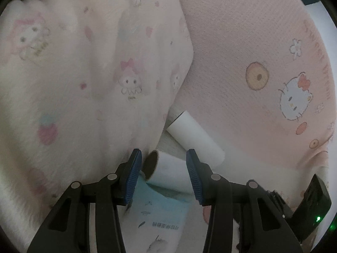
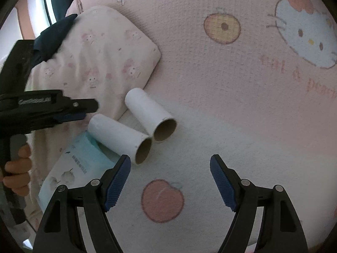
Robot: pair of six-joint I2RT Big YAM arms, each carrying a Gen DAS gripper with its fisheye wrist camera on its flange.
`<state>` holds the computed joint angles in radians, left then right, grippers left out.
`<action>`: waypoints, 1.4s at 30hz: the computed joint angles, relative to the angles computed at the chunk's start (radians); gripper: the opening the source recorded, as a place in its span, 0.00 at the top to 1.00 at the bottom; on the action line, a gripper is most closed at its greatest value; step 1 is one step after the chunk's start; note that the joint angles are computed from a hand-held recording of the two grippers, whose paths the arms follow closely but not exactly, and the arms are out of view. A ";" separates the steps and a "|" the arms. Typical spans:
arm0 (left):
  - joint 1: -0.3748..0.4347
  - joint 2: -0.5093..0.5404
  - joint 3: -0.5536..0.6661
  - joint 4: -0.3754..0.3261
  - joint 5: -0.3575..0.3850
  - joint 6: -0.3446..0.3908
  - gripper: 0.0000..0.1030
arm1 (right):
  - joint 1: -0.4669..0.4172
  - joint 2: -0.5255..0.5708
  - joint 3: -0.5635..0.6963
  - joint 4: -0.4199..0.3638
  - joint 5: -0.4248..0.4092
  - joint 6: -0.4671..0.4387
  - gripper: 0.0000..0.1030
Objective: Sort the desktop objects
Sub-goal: 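Close the left gripper on another white paper roll, then lift the white roll and rotate it upright with both grippers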
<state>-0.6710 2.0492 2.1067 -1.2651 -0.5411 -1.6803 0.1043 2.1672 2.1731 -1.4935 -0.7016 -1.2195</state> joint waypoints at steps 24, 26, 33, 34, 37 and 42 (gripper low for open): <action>0.000 0.145 0.191 0.013 0.071 0.181 0.72 | 0.007 0.050 0.054 -0.115 0.029 -0.063 0.54; 0.000 0.119 0.145 0.076 0.100 0.197 0.74 | 0.003 0.058 0.069 -0.141 0.033 -0.075 0.53; -0.023 0.187 0.262 0.047 0.103 0.225 0.74 | -0.020 0.055 0.087 -0.135 0.052 -0.041 0.53; -0.027 0.193 0.273 0.046 0.105 0.227 0.74 | -0.024 0.061 0.103 -0.154 0.058 -0.037 0.53; -0.038 0.204 0.294 0.064 0.118 0.223 0.74 | -0.041 0.065 0.124 -0.167 0.057 -0.025 0.53; -0.067 0.213 0.310 0.108 0.142 0.222 0.74 | -0.071 0.043 0.107 -0.155 0.058 -0.011 0.53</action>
